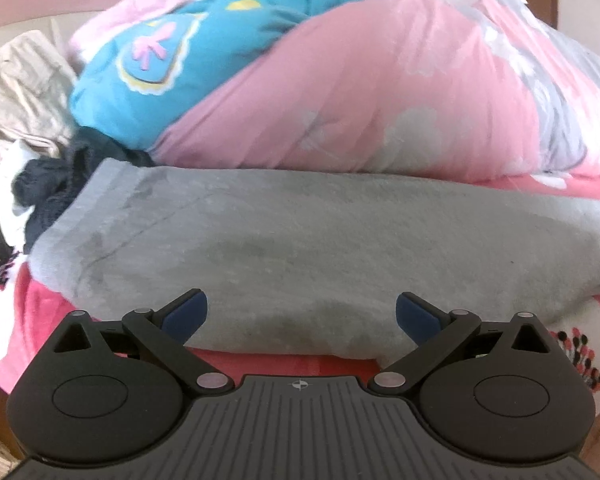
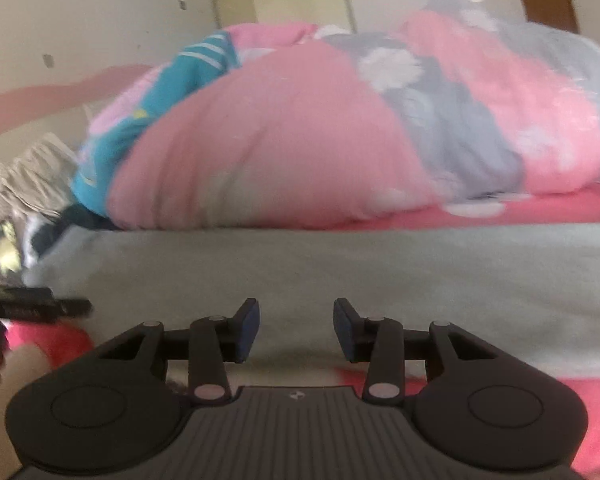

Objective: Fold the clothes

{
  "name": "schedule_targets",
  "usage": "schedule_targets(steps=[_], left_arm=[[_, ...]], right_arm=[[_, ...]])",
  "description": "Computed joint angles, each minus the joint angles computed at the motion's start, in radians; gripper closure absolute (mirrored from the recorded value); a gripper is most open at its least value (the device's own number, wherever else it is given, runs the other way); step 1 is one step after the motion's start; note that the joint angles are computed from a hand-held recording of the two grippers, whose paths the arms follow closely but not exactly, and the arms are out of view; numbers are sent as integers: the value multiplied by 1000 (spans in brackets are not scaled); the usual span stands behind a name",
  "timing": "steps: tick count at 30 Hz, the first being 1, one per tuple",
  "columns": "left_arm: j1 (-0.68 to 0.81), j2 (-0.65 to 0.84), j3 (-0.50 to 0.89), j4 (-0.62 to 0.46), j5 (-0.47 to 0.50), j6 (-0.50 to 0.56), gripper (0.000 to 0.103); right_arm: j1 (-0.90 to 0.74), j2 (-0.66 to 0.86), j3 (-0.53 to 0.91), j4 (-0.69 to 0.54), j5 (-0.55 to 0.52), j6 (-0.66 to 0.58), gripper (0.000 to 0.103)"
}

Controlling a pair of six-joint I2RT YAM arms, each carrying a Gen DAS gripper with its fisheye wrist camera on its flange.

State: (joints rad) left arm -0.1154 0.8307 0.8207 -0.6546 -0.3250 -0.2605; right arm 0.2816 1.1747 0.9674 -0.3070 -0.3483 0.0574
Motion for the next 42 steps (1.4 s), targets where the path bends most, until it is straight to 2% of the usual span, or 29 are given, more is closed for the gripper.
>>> schedule_targets(steps=[3,8,10,11,13,17,22,27,30,37,42], left_arm=[[33,-18,-15,-13,-26,12,1],[184,-46,-56,-16,43,22,1],[246,-47,-70,-15,69,25,1],[277,-48,-77,-14,86,26,1],[339,-52,-84,-13,134,25,1],[444,-68,-97,4,214,23,1],[552,-88,-111,63,278,-12,1],[606,-47,-140,184,231,-71,1],[636,8,-152,265,235,-85,1],[745,63,-202,422,390,-197,2],[804,73,-259,523,468,-258,6]], right_arm=[[111,71,40,43,51,16,60],[276,181,48,92,143,15,59],[349,248,88,22,254,-21,59],[371,231,68,38,286,-43,57],[415,200,31,68,350,-89,43],[415,185,95,-21,314,-103,41],[422,181,148,36,253,-57,37],[492,305,226,110,279,-64,37],[501,365,247,128,254,-45,37],[475,476,346,55,223,45,37],[472,503,362,51,220,58,36]])
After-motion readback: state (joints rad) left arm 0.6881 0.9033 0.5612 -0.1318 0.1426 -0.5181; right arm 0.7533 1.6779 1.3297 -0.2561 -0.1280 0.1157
